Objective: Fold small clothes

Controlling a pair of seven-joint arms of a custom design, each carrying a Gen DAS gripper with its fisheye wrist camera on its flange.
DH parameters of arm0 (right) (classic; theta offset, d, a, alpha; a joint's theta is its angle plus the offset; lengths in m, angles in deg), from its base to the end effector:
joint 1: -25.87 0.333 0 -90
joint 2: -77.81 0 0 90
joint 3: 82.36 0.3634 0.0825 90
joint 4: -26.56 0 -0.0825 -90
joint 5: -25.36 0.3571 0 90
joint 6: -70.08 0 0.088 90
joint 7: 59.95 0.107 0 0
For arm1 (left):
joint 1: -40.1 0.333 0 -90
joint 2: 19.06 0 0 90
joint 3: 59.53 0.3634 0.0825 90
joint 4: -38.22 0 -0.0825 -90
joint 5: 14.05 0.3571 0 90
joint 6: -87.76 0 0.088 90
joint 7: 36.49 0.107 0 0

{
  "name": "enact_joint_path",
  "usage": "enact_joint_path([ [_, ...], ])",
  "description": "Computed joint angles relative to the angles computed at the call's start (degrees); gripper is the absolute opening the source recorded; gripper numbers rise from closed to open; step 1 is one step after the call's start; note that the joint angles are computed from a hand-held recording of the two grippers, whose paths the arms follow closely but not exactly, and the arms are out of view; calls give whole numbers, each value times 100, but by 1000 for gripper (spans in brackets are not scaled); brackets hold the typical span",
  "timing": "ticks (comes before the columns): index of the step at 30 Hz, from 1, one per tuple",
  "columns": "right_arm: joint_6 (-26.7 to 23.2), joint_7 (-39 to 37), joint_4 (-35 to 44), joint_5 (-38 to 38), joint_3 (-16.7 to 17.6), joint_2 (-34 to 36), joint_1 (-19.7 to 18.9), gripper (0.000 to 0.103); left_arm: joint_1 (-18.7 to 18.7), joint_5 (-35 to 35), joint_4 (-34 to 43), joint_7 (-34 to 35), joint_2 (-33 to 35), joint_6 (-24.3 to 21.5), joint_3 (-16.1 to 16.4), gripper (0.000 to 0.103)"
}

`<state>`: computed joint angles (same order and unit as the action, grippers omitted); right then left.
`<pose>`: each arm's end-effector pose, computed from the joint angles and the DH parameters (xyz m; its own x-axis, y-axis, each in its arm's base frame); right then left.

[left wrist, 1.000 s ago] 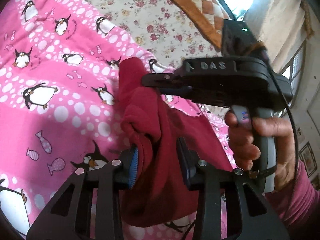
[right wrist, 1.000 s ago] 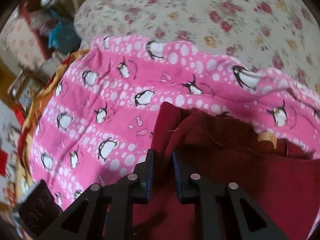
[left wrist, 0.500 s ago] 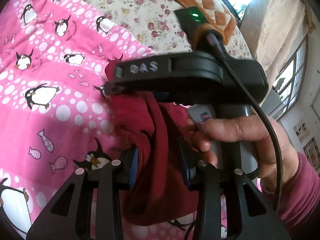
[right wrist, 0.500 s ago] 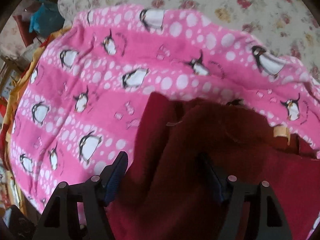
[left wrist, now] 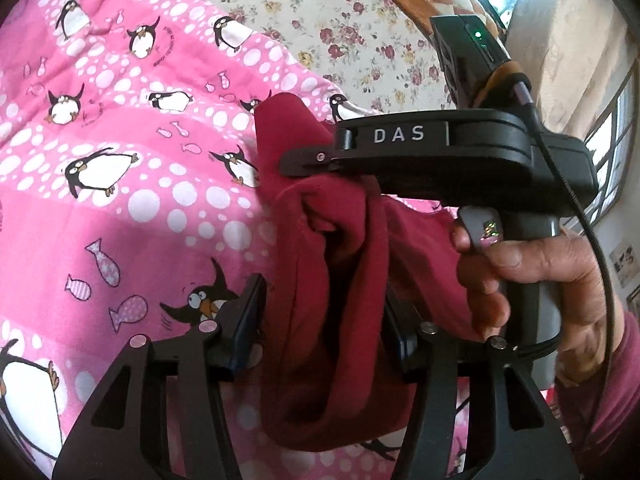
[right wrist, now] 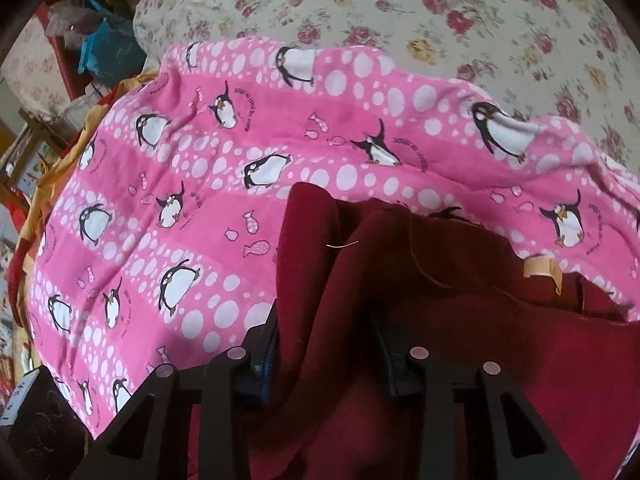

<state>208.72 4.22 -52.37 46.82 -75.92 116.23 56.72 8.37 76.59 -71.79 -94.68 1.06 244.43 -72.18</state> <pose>0.6229 0.4464 0.4105 0.7520 -0.6214 -0.2200 -0.6451 -0.6251 -0.4395 0.4327 -0.4587 0.4003 0.1938 -0.8108 0.5523 -0.6256 -0.5358 -0.5671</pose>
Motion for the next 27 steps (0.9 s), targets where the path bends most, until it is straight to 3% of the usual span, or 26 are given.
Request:
enact_joint_path([
  [4,19,23,-72,69,2,-35,-57,37,-26,-256,29,320,34,-67,-1,54],
  [14,12,-27,-89,162,43,-19,-114,37,-37,-139,40,143,55,80,80,53],
  [15,7,-45,-83,182,56,-11,-125,37,-33,10,40,2,50,128,88,42],
  [16,12,-65,-81,201,67,-5,-133,37,-15,124,58,-86,58,186,83,23],
  [18,16,-122,-114,270,104,-25,-170,37,-12,-12,70,81,51,127,29,18],
  [20,-61,-282,-159,446,218,-74,-287,24,-36,-508,111,550,51,-12,-30,16],
  [27,34,-1110,-683,931,360,-674,-612,21,-205,-1436,664,1698,88,-138,-71,14],
])
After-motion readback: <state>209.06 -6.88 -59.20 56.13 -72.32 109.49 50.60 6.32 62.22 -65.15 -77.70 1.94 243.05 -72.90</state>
